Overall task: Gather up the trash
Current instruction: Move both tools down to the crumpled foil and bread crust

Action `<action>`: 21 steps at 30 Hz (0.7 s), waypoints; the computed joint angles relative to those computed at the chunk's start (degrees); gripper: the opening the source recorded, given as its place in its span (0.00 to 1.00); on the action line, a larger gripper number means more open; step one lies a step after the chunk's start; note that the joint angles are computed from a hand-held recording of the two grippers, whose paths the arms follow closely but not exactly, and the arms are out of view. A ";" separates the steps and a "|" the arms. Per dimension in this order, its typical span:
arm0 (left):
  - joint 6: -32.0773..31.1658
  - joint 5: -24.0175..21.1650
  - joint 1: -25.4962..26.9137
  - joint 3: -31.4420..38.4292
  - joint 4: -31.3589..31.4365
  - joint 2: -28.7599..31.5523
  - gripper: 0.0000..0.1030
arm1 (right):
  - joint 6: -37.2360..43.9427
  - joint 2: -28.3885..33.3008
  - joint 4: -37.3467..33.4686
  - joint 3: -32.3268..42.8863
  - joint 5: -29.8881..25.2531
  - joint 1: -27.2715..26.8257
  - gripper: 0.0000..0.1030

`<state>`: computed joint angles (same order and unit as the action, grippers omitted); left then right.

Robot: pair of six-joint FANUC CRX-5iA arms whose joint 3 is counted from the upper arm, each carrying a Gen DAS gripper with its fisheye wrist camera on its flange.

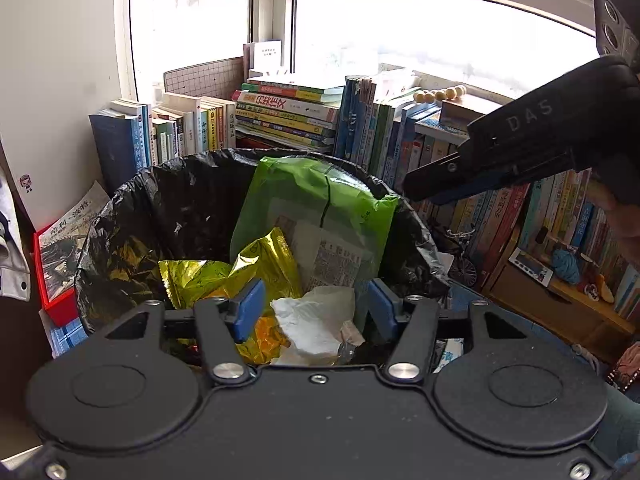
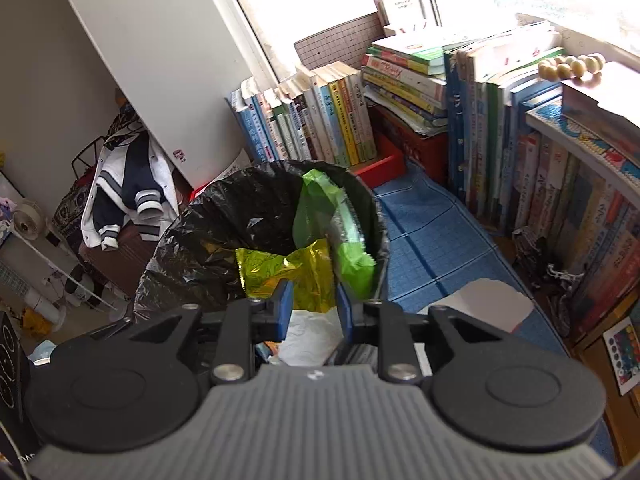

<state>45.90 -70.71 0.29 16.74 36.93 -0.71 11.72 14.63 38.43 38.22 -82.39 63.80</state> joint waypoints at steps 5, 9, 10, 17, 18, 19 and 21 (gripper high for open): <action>-1.54 -0.81 0.60 -0.53 3.26 -0.66 0.56 | -3.34 -2.50 5.09 -3.78 -3.18 1.96 0.48; -3.70 -1.30 0.90 -1.53 6.37 -1.51 0.64 | -6.68 -4.40 6.96 -6.80 -5.84 2.96 0.52; -4.46 -1.36 0.90 -1.94 7.18 -1.82 0.65 | -7.37 -4.74 7.00 -7.33 -6.51 3.09 0.53; -9.77 -3.65 0.43 -4.56 10.94 -4.08 0.67 | -11.00 -7.17 5.76 -11.34 -9.53 3.79 0.61; -10.52 -4.05 0.36 -5.14 11.33 -4.61 0.67 | -11.49 -7.48 5.18 -11.90 -9.74 3.89 0.62; -11.67 -4.67 0.27 -5.74 11.91 -5.08 0.67 | -12.07 -7.81 4.47 -12.52 -9.97 4.00 0.63; -13.68 -6.54 0.11 -6.70 13.14 -5.83 0.66 | -12.63 -8.12 2.59 -13.36 -10.51 4.07 0.64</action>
<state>32.22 -77.25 0.40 10.04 50.07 -6.54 -0.92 6.51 41.02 24.86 -92.90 67.86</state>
